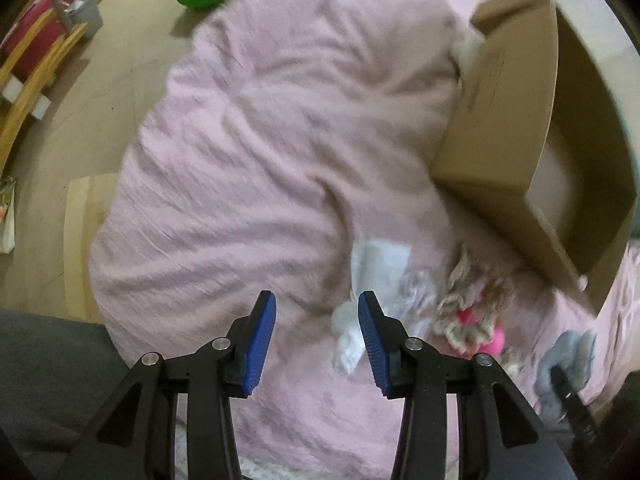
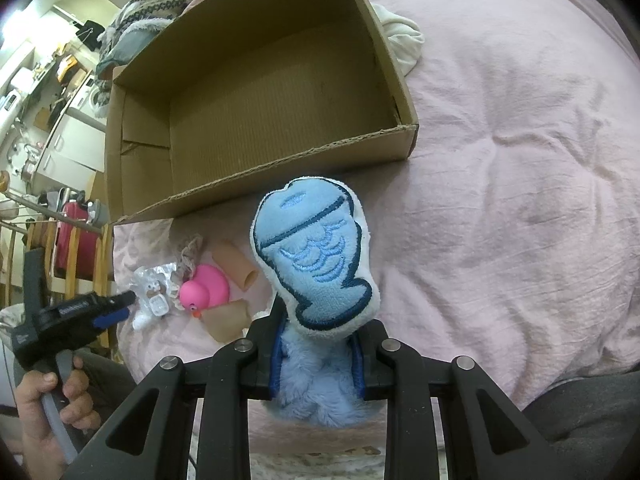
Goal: Organize soft objects
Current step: 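Lift the blue plush fish with the right tool while the left tool carries the white sock toward the box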
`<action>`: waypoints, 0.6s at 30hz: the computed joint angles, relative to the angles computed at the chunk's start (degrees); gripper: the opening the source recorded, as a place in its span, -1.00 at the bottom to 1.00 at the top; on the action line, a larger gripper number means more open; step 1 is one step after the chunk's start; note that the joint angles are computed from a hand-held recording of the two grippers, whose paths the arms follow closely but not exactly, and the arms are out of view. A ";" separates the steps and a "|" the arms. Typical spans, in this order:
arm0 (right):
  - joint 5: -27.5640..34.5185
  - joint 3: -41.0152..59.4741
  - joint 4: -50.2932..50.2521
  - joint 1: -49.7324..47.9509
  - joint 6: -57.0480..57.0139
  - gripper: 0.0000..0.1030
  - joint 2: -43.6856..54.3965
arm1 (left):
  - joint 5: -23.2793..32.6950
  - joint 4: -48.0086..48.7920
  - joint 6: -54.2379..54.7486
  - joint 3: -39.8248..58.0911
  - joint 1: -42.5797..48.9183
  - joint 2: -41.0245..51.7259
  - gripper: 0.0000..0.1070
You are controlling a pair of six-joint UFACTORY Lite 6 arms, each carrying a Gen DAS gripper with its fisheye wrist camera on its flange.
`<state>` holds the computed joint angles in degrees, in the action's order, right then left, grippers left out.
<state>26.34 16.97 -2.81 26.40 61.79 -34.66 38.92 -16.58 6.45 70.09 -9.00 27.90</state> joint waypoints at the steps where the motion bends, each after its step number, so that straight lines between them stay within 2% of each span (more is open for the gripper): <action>1: 0.00 0.00 0.00 0.00 0.00 -0.46 0.00 | 0.08 -0.87 0.89 -0.09 -0.48 0.31 -0.27; 5: 0.11 0.20 -0.19 0.34 0.45 -0.46 0.21 | -1.00 -0.87 3.40 -0.04 -3.18 0.51 -0.27; 7: -0.06 0.20 0.16 0.08 -0.14 -0.46 0.46 | 0.43 -3.09 6.27 0.99 -3.32 2.47 -0.28; 8: -0.08 0.24 0.10 0.21 0.00 -0.46 0.55 | 1.60 -5.35 8.61 1.32 -3.23 3.59 -0.36; 9: -0.14 0.37 0.14 0.21 -0.04 -0.46 0.73 | 2.18 -6.60 10.03 1.71 -3.19 4.48 -0.55; 10: -0.16 0.38 -0.01 0.29 0.16 -0.46 0.72 | 2.10 -7.05 10.51 1.75 -3.37 4.89 -0.55; 14: -0.06 0.05 -0.48 0.53 0.83 -0.46 0.32 | -0.38 -5.33 9.80 -0.74 -5.14 1.97 -0.62; 18: 0.12 -0.75 0.81 -0.30 -0.43 -0.46 -1.57 | -2.58 -3.59 8.27 -6.83 -4.29 -7.84 -0.62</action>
